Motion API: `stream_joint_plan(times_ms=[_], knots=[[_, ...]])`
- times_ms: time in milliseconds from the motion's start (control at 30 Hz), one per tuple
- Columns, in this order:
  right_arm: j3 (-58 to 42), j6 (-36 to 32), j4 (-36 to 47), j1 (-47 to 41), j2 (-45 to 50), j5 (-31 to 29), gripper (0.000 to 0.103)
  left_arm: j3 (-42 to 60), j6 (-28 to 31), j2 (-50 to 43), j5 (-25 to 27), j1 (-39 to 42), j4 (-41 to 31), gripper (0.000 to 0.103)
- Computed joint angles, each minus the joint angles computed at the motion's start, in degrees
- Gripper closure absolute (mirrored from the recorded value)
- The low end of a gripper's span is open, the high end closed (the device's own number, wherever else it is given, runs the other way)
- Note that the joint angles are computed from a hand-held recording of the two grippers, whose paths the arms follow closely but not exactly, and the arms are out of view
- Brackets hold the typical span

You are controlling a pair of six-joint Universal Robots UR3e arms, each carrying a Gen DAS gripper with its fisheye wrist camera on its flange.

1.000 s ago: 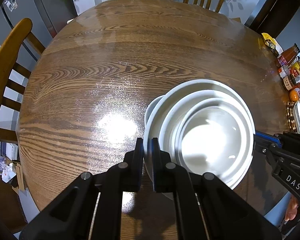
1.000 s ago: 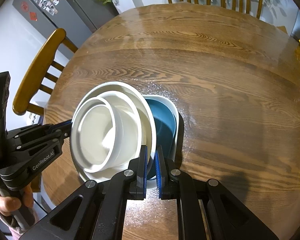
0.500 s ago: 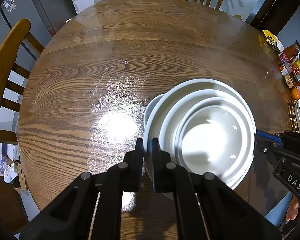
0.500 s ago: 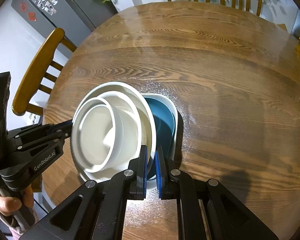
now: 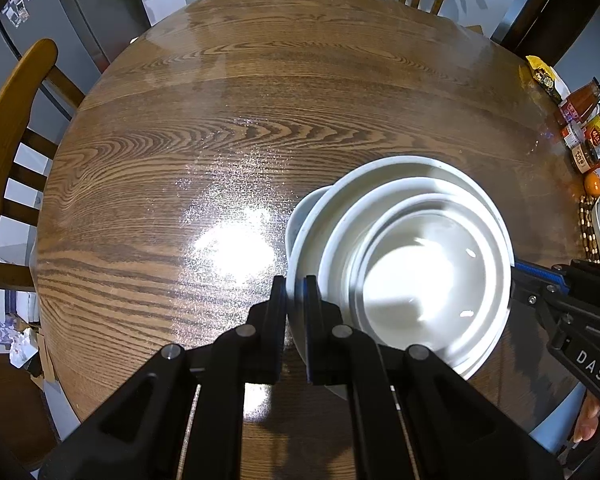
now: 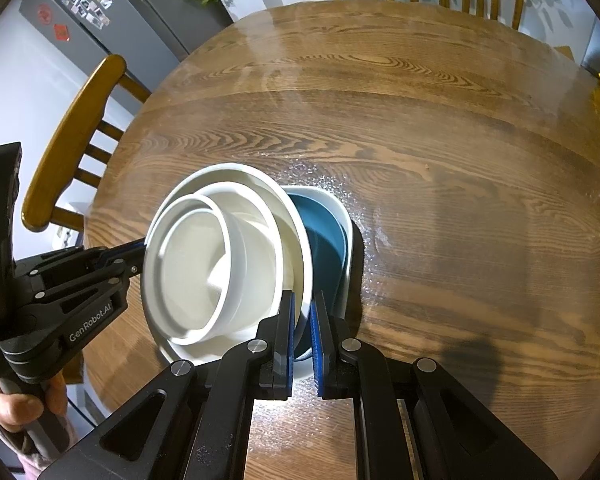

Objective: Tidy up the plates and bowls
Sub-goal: 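Lower the white bowl stack onto the teal plate with both grippers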

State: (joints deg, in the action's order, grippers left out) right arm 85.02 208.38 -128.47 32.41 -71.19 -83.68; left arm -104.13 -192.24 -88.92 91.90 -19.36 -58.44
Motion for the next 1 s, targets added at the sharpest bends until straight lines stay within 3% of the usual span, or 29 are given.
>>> stream_joint_plan(times_ms=[1000], knots=[[0.13,0.2,0.13,-0.28,0.16,0.62,0.092,1.06,0.41,-1.48,0.99,-0.49,-0.47,0.1]])
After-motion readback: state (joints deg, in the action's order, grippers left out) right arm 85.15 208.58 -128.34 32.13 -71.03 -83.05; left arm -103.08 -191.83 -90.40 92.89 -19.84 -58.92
